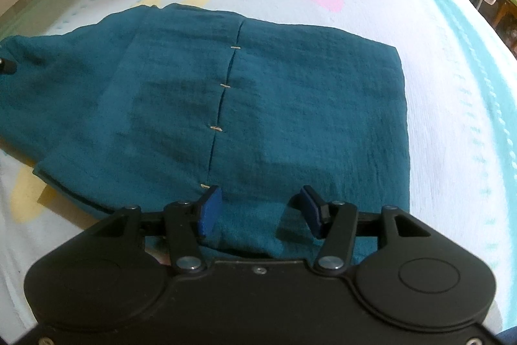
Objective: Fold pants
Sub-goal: 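Grasp the trouser edge with the left tool and lift it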
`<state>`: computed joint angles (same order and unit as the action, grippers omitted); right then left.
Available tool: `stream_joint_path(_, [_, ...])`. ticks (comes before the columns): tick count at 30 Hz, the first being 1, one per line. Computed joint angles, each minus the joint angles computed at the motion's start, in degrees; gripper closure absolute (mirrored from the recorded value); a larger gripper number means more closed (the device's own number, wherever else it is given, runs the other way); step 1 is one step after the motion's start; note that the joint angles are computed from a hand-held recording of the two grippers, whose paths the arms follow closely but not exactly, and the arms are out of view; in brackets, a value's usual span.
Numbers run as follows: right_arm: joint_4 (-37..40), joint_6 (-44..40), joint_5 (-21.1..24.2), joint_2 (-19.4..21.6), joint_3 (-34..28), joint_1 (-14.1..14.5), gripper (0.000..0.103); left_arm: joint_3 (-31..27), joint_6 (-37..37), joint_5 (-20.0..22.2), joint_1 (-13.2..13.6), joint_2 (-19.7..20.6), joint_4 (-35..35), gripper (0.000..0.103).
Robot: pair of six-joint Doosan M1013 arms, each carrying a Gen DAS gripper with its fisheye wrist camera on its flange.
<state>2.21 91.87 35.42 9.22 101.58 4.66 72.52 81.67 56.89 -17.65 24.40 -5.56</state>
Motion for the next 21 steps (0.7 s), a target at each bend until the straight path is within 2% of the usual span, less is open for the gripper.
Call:
stream_joint_path(4, [0.0, 0.4, 0.0, -0.1, 0.0, 0.0, 0.043, -0.5, 3.4, 3.7, 0.0, -0.2, -2.5, 0.009])
stream_joint_path(7, [-0.1, 1.4, -0.4, -0.2, 0.3, 0.2, 0.043, 0.1, 1.6, 3.3, 0.2, -0.5, -3.3, 0.011])
stream_joint_path(9, [-0.1, 1.6, -0.2, -0.3, 0.3, 0.2, 0.043, 0.3, -2.1, 2.7, 0.5, -0.8, -2.8, 0.024])
stream_joint_path(10, [0.3, 1.3, -0.2, -0.3, 0.3, 0.1, 0.043, 0.3, -4.9, 2.7, 0.4, -1.0, -1.0, 0.047])
stream_joint_path(11, [0.9, 0.6, -0.3, -0.4, 0.4, -0.1, 0.043, 0.4, -5.9, 2.4, 0.6, -1.2, -0.9, 0.076])
stream_joint_path(12, [1.4, 0.1, -0.4, -0.4, 0.4, -0.3, 0.043, 0.7, -5.7, 1.8, 1.2, -1.5, -3.7, 0.081])
stream_joint_path(13, [1.9, -0.2, -0.6, -0.5, 0.5, -0.4, 0.043, 1.3, -6.4, 0.9, 1.6, -2.0, -5.9, 0.083])
stream_joint_path(14, [2.4, -0.6, -0.7, -0.5, 0.6, -0.5, 0.043, 1.4, -7.6, 0.7, 1.3, -2.4, -5.0, 0.085])
stream_joint_path(17, [3.3, -1.3, -0.9, -0.5, 0.7, -0.8, 0.043, 1.0, -6.7, 0.0, -1.0, -3.6, -0.1, 0.086])
stream_joint_path(21, [5.3, -3.3, -1.0, -0.7, 0.9, -1.2, 0.043, -0.4, -5.9, -1.3, -3.0, -4.8, -1.7, 0.086])
